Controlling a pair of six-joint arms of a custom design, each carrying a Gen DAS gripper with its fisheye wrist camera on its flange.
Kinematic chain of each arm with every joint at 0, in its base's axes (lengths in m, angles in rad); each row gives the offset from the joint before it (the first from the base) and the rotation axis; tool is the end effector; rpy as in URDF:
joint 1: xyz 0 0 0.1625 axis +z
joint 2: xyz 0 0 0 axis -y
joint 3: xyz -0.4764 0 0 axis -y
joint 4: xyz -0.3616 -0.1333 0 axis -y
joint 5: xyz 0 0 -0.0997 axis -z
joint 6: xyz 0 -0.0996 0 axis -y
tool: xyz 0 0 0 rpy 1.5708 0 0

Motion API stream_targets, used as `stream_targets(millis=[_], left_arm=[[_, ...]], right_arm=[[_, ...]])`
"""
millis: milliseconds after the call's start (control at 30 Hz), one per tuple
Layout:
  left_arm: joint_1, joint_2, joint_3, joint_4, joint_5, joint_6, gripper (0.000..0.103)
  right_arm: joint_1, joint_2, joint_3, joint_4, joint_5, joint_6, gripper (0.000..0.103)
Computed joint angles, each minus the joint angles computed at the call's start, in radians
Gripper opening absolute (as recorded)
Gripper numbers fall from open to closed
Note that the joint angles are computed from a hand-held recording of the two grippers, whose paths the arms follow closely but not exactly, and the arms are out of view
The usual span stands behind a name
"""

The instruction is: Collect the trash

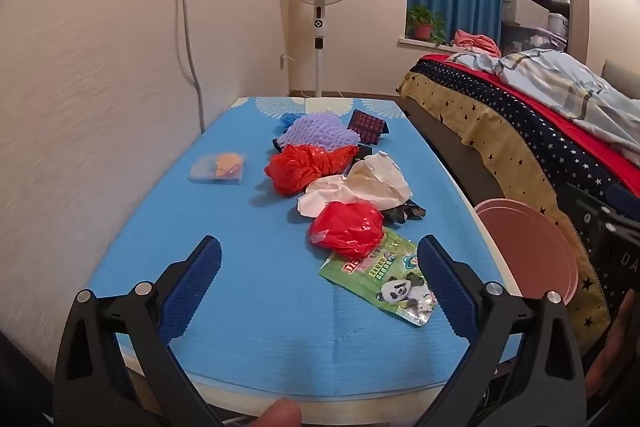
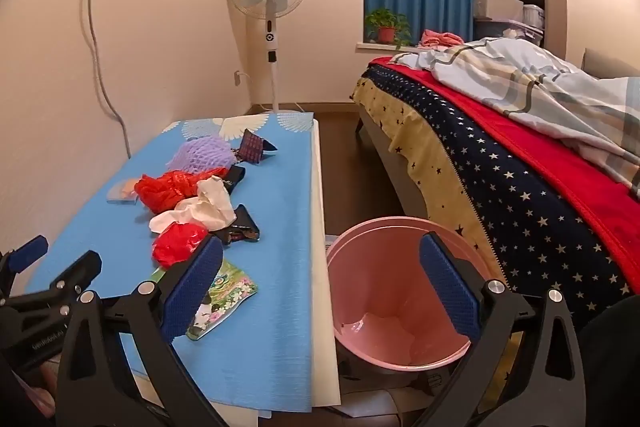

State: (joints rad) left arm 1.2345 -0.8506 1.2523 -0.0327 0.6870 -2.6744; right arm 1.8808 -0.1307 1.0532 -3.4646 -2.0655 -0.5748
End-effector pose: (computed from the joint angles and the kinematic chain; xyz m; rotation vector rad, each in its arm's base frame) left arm -0.0226 -0.7018 0.2634 0.1758 1.9887 -1.2402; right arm 0.3319 -0.7540 -0.0308 0.7093 -2.2152 1.1294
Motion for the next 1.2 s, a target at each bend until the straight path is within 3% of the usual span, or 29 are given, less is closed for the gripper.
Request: stream_targets(millis=[1200], left_arm=[[0.007, -0.001, 0.003, -0.024, 0.015, -0.016, 0.095]], right_arm=[[0.001, 0.018, -0.038, 0.051, -0.02, -0.018, 0.093]])
